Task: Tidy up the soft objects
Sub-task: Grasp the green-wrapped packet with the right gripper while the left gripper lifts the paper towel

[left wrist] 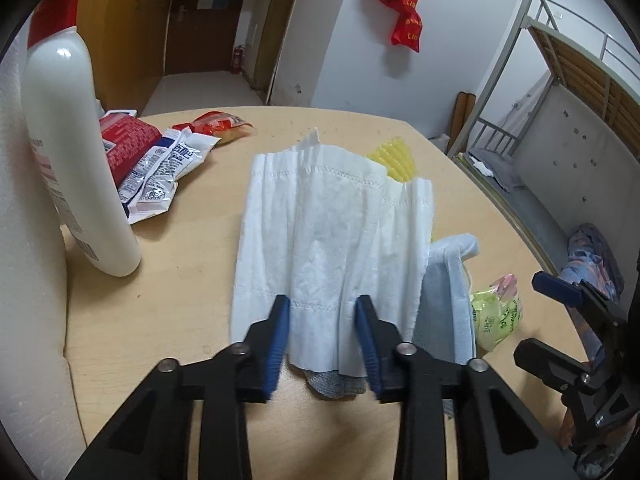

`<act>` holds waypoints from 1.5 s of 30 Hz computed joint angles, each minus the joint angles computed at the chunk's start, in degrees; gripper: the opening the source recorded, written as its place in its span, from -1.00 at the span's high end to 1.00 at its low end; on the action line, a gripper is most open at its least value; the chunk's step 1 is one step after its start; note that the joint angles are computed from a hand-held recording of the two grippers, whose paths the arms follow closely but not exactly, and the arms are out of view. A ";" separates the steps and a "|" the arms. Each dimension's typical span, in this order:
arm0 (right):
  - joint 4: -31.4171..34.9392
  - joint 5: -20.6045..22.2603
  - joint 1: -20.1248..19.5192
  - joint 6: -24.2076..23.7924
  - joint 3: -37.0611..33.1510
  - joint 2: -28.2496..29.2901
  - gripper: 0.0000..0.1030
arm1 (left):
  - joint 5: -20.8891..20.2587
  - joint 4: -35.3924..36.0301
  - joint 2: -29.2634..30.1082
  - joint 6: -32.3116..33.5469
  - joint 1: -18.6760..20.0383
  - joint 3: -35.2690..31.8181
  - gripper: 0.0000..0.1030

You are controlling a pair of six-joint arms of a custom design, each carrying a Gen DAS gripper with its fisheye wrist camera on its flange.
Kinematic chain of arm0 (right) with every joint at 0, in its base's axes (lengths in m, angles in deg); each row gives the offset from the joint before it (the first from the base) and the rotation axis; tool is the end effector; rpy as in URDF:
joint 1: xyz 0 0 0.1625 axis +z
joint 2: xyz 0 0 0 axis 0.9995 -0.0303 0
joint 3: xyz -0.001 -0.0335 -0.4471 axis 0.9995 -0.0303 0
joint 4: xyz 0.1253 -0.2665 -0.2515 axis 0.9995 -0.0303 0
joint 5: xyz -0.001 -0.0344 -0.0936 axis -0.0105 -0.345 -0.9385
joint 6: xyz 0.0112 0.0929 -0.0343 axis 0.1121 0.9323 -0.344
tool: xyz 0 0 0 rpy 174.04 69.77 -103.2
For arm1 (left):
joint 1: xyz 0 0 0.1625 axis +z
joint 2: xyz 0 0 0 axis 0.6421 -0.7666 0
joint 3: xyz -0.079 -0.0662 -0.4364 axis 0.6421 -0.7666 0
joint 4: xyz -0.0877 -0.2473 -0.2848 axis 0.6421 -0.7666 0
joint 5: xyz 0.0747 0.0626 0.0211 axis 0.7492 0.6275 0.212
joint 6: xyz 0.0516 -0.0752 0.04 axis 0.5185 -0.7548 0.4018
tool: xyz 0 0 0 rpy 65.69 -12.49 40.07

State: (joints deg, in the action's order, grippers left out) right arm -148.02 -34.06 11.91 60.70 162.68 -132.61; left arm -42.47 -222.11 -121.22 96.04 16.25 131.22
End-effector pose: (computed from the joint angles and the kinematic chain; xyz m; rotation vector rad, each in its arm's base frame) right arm 0.1786 -0.5155 0.1569 0.4594 -2.3394 0.9669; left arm -0.2002 -0.6093 0.1050 0.8556 2.6341 -0.6060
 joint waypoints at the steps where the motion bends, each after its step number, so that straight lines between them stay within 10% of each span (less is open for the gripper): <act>1: -0.03 0.08 0.00 -0.11 0.00 0.00 -1.00 | 0.25 -0.76 -0.09 0.26 -0.16 0.37 0.52; 11: 2.07 -0.26 -0.36 0.28 -0.77 -0.07 -1.00 | 0.08 -12.84 -1.19 5.23 -0.80 4.84 0.92; 45: 5.62 -4.93 -1.80 2.49 -0.65 0.15 -0.13 | -3.97 -16.70 -3.70 7.47 -1.60 8.12 0.95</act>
State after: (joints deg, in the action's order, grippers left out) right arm -142.40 -38.99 10.11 63.19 162.03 -132.46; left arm -46.44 -238.81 -124.92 103.51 14.66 139.34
